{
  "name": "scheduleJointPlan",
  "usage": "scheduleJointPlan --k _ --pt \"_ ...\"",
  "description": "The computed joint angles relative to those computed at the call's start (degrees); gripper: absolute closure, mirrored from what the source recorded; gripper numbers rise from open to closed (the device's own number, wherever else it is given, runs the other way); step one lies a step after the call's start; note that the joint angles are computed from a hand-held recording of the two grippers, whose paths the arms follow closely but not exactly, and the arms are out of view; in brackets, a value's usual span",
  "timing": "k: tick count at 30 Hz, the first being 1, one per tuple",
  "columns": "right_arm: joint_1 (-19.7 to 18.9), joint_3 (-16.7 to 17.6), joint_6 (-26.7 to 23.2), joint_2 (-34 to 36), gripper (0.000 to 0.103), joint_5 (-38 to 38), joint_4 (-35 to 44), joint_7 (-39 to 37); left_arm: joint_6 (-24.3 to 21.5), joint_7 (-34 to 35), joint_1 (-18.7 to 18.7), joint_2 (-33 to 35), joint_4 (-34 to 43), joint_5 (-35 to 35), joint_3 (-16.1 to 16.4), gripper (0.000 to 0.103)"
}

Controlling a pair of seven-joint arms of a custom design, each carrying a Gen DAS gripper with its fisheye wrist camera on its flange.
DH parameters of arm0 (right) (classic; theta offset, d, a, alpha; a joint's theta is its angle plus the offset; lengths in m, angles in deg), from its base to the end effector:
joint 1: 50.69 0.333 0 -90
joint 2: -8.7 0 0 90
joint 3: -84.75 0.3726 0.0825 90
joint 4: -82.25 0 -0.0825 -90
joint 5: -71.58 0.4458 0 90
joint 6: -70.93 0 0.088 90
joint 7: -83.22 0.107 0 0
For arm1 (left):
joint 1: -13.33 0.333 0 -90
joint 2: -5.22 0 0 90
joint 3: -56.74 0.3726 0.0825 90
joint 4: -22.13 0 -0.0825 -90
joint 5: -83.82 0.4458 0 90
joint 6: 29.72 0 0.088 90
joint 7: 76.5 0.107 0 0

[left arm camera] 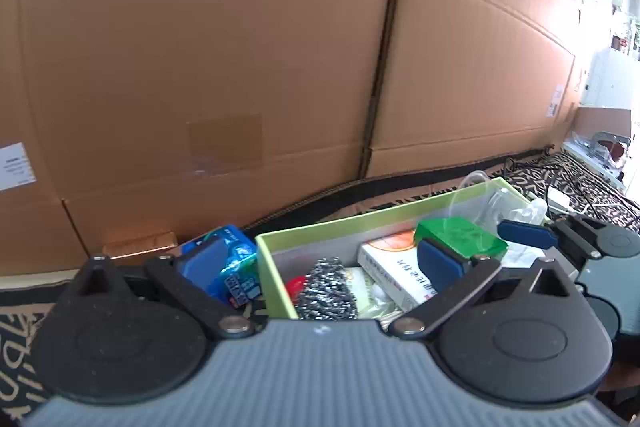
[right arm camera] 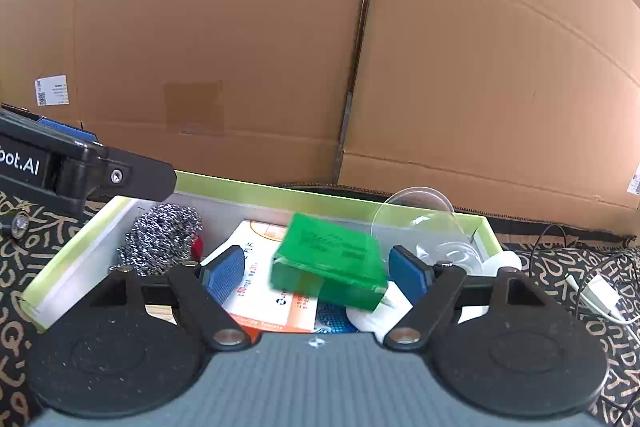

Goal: Organize objects
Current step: 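Drop the steel wool and green box into the shoebox with both tools, then reach the right tool to the blue tin and grasp it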

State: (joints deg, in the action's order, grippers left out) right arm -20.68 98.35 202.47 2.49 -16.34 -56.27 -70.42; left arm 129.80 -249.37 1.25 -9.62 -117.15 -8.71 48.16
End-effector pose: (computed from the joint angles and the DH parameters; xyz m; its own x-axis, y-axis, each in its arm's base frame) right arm 0.3967 0.3486 0.3795 -0.1905 -0.9738 0.1245 -0.4651 -0.0221 -0.8850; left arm 0.4883 -0.1384 0.4547 -0.6388 -0.7637 0.0931 -0.4605 0.2826 -0.8415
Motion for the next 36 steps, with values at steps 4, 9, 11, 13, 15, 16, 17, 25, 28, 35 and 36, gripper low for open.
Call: scheduleJointPlan --k 4,9,11,13,15,16,17,25,28,35,36 --pt "0.73 0.82 -1.93 -1.20 0.020 1.66 -0.46 -0.38 -0.75 -0.02 0.31 -1.36 -0.80 -0.02 0.58 0.000" --pt "1.91 2.40 -5.22 -2.60 0.020 2.98 -0.32 -1.23 -1.76 -0.99 0.68 -4.45 -2.69 0.74 1.46 0.000" --pt "2.64 3.26 -7.09 -2.84 0.020 3.37 0.11 -1.40 -3.63 -1.45 1.13 -6.01 -3.44 1.64 2.66 0.000" --pt "3.48 4.07 -8.42 -2.88 0.020 2.81 0.62 -0.88 -4.82 -1.99 2.00 -8.28 -4.53 2.61 4.02 0.000" --pt "4.58 5.00 -9.42 -2.47 0.020 1.74 1.41 0.03 -4.14 -0.94 3.04 -10.17 -5.72 2.55 5.05 0.000" --pt "5.11 5.27 -9.14 -2.05 0.020 0.70 1.88 1.18 -3.91 0.97 3.54 -10.89 -6.24 1.49 5.78 0.000" --pt "5.71 5.41 -7.97 -1.53 0.021 -0.15 2.46 2.09 -3.30 2.69 4.22 -11.42 -6.70 0.37 6.25 0.000" --pt "9.43 2.83 3.76 13.08 0.037 -9.01 13.67 4.83 -4.19 1.99 10.80 -10.36 -8.28 3.25 9.66 0.000" --pt "11.05 0.86 3.29 17.59 0.037 -7.24 17.07 3.76 -5.11 0.87 12.31 -7.99 -7.74 5.53 10.75 0.000" --pt "12.97 -1.56 -0.40 17.10 0.045 -2.20 15.29 1.35 -5.69 -1.27 14.89 -2.75 -6.66 8.13 10.94 0.000" --pt "13.32 -1.21 -1.78 16.56 0.045 -0.07 14.83 0.34 -6.05 -1.48 14.99 -2.04 -6.42 8.39 10.85 0.000"
